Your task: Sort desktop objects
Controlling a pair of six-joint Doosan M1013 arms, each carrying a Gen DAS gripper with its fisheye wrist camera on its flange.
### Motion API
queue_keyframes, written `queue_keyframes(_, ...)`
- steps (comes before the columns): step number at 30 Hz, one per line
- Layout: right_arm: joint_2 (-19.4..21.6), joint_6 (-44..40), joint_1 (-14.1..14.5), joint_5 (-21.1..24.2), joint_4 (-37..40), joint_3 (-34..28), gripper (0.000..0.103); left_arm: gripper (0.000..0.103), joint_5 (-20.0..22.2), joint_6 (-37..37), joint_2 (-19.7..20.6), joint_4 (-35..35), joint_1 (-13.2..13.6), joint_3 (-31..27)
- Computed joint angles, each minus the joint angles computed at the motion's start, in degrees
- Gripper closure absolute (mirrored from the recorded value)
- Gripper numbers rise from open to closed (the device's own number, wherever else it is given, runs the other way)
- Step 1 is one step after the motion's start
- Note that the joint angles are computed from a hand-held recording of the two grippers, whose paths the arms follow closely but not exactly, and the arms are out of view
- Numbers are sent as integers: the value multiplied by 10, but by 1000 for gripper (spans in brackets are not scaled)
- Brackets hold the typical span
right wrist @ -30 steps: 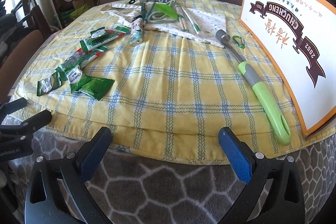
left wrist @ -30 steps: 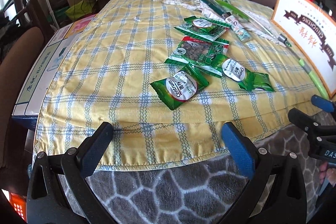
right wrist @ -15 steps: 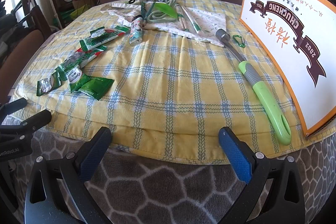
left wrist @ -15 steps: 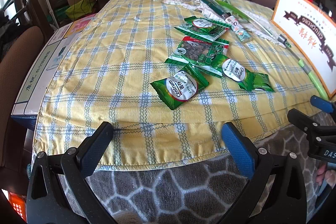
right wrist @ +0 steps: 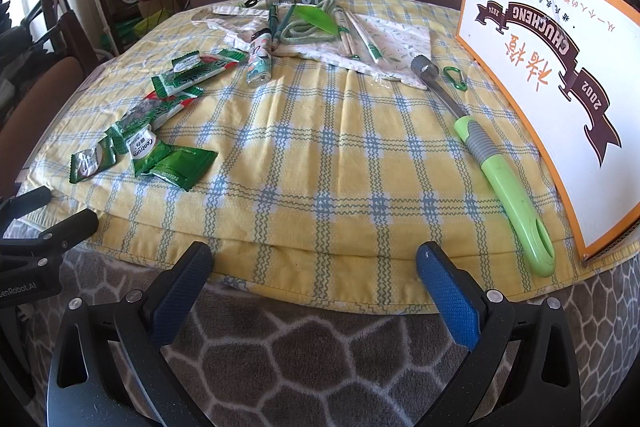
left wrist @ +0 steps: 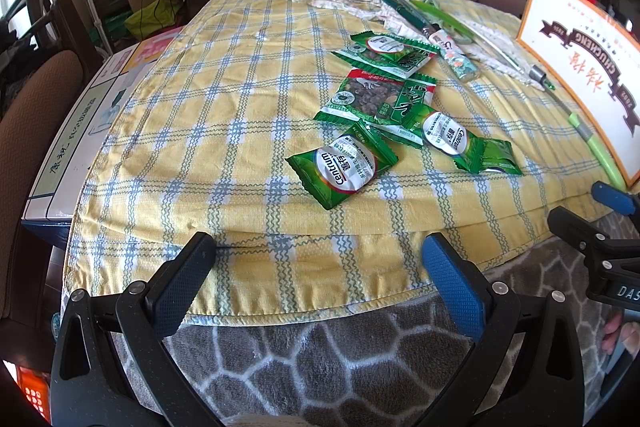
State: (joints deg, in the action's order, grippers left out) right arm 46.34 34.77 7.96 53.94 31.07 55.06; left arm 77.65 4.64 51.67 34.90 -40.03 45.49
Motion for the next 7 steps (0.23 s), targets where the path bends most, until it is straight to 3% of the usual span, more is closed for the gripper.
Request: queue_keyframes(7, 0, 0, 0, 0, 0, 0, 0, 0, 1, 1, 1, 0, 0, -1)
